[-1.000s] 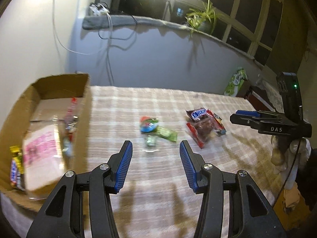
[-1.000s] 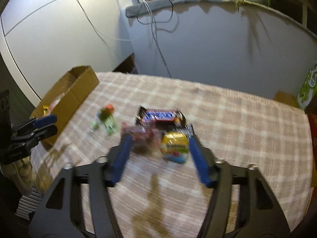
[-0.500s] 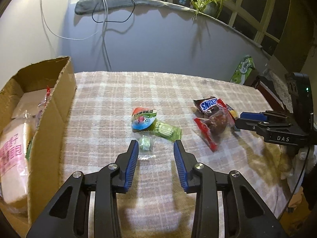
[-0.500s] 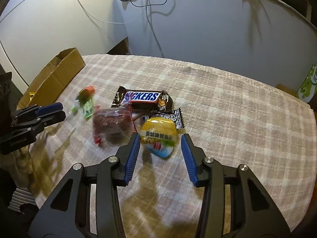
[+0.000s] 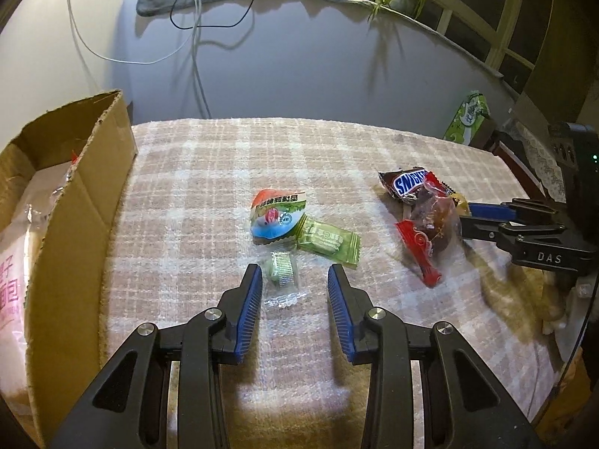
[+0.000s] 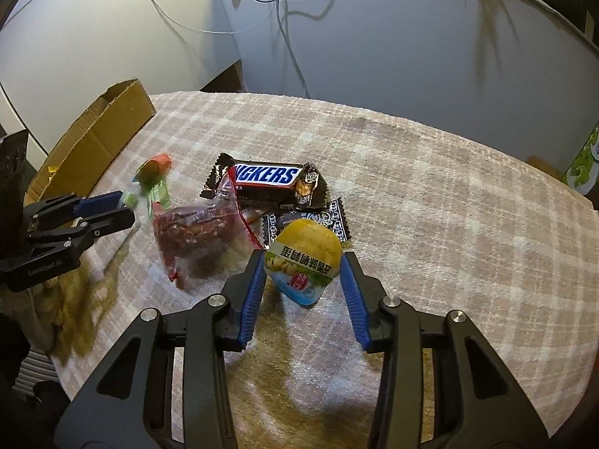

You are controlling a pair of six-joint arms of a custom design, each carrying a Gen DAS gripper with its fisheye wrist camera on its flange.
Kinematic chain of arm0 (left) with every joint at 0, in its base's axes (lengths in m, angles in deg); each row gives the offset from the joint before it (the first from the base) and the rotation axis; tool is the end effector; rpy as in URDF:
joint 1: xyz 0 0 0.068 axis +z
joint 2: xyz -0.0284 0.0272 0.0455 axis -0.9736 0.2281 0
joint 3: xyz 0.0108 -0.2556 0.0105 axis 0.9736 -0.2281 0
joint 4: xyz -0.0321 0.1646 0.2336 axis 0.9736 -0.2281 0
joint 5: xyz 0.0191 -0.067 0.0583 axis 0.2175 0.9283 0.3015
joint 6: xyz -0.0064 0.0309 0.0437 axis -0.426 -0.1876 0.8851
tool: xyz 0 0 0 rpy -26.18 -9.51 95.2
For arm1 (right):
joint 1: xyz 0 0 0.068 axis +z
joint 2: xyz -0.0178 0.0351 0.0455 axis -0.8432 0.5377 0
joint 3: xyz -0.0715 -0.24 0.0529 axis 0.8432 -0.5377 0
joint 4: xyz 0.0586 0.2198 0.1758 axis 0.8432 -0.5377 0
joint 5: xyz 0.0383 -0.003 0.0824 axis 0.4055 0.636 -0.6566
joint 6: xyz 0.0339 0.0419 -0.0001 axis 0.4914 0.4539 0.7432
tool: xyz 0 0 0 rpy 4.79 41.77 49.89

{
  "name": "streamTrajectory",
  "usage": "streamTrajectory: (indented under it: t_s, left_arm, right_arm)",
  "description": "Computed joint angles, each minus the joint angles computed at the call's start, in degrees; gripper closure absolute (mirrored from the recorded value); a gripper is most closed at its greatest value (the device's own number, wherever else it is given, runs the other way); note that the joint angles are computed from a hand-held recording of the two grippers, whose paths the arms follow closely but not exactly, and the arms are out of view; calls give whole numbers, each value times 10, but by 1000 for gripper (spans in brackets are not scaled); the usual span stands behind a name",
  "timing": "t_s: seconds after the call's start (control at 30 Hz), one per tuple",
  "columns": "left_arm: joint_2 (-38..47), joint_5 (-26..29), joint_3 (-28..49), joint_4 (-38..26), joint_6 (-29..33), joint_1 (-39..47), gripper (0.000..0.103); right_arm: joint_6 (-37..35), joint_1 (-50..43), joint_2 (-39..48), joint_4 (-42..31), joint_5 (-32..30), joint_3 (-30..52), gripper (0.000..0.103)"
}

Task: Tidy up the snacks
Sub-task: 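Move both tools back over the remaining snacks on the table, then grasp the yellow round candy with the right tool while the left tool grasps the small green-wrapped candy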

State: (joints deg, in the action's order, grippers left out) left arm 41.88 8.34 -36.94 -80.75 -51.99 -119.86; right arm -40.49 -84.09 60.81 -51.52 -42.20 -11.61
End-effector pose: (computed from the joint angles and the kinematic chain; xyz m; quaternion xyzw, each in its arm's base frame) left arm 0.1293 -0.1094 0.0955 0.0490 0.9385 -0.1099 0.3236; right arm 0.1953 -0.0765 0.0954 -0.1980 0.9320 0.1480 0.2652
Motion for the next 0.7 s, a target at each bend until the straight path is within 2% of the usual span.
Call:
streamTrajectory:
  t_s: [0.1, 0.23, 0.5, 0.7]
  left_arm:
    - [12, -3, 3, 6, 1, 3, 72]
    - [44, -4, 13, 24, 10, 16, 87]
    - [20, -19, 10, 8, 4, 2, 87]
    - [-73, -40, 1, -59, -12, -26, 87]
  right_arm:
    - [-10, -6, 3, -6, -2, 2, 61]
    - [-20, -14, 2, -16, -4, 4, 61]
    - [-34, -42, -9, -36, -17, 2, 62]
    - [-61, -73, -55, -92, -42, 7, 62]
